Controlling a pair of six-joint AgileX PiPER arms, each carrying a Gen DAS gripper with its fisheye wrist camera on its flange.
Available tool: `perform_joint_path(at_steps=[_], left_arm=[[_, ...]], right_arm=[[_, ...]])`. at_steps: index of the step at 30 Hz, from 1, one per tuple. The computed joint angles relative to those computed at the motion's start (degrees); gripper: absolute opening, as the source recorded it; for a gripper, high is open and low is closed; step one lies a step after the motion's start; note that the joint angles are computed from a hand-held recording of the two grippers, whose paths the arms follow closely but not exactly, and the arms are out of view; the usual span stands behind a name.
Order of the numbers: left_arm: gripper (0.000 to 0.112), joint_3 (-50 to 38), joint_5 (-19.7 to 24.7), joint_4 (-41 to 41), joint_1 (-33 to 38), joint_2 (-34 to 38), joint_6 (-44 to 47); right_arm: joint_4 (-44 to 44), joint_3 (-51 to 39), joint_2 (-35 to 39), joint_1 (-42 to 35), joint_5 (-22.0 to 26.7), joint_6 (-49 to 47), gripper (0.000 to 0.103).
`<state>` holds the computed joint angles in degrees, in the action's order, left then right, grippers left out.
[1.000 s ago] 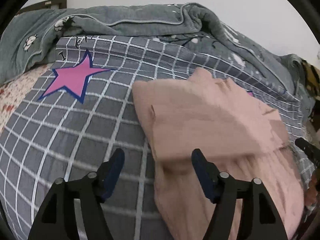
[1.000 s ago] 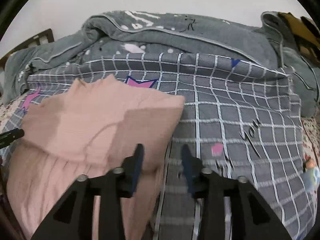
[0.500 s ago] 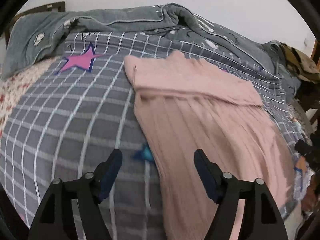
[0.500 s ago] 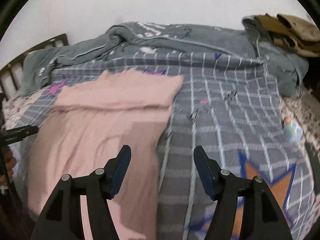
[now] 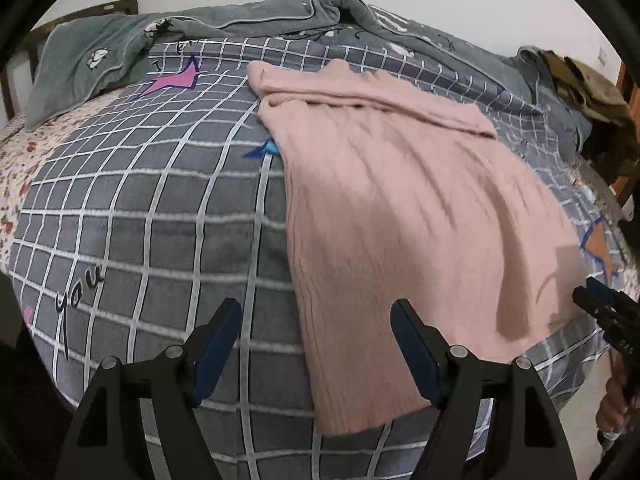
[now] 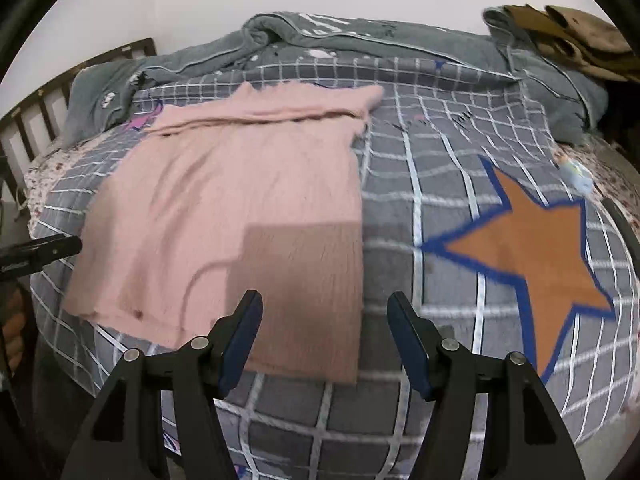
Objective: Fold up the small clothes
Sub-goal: 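Open both tools and lift them away from the folded sweater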
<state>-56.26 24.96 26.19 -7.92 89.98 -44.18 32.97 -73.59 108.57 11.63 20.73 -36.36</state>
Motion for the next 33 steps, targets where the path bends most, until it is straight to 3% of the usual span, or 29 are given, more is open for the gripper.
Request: perform_joint_path(at_steps=[2, 8, 11, 15, 19, 23, 25, 26, 28, 30, 33], left_arm=[[0.076, 0.38, 0.53, 3.50, -1.09, 0.43, -3.00], [0.076, 0.64, -0.41, 7.01, -1.61, 1.99, -7.82], [0.075, 1.24, -0.93, 10.32, -2.31, 2.83, -12.20], [0.075, 3.68, -1.90, 20.91, -3.99, 2.46, -23.70], [0.072, 5.25, -1.63, 26.61, -5.40, 1.85, -29.50], [0.072, 6.36, -2.58, 28.17, -5.19, 1.12, -31.75], [0.069, 6.80, -3.44, 27.68, -4.82, 0.71, -30.92], [0.063, 7.03, -3.73, 27.98, -4.66, 0.51, -31.11], [0.057, 7.65, -3.98, 29.41, -4.35, 0.13, -32.77], [0.047, 8.18, -4.65, 30.85, -4.13, -0.14, -34.51], [0.037, 8.45, -4.98, 31.95, -4.36, -0.27, -35.87]], right_arm=[[3.78, 0.20, 0.89, -1.02, 1.34, -1.98, 0.064], [3.38, -0.07, 2.10, -0.71, -0.01, 0.12, 0.064], [0.13, 0.74, 2.29, 0.63, -2.91, 3.03, 0.064], [-3.77, 2.72, 1.88, 2.18, -7.10, 6.18, 0.064], [-9.10, 2.43, 1.77, 2.73, -6.97, 12.02, 0.061], [-0.47, 2.74, 1.61, 1.89, -6.28, 5.48, 0.055], [-1.37, 2.66, 1.76, 2.04, -6.35, 6.08, 0.054], [-1.72, 2.86, 1.69, 2.15, -6.73, 6.33, 0.052], [2.33, 2.79, 1.81, 1.80, -5.88, 2.21, 0.029], [5.66, 3.01, 1.73, 1.58, -5.42, -1.14, 0.022], [5.90, 3.53, 1.65, 1.97, -6.31, -1.67, 0.020]])
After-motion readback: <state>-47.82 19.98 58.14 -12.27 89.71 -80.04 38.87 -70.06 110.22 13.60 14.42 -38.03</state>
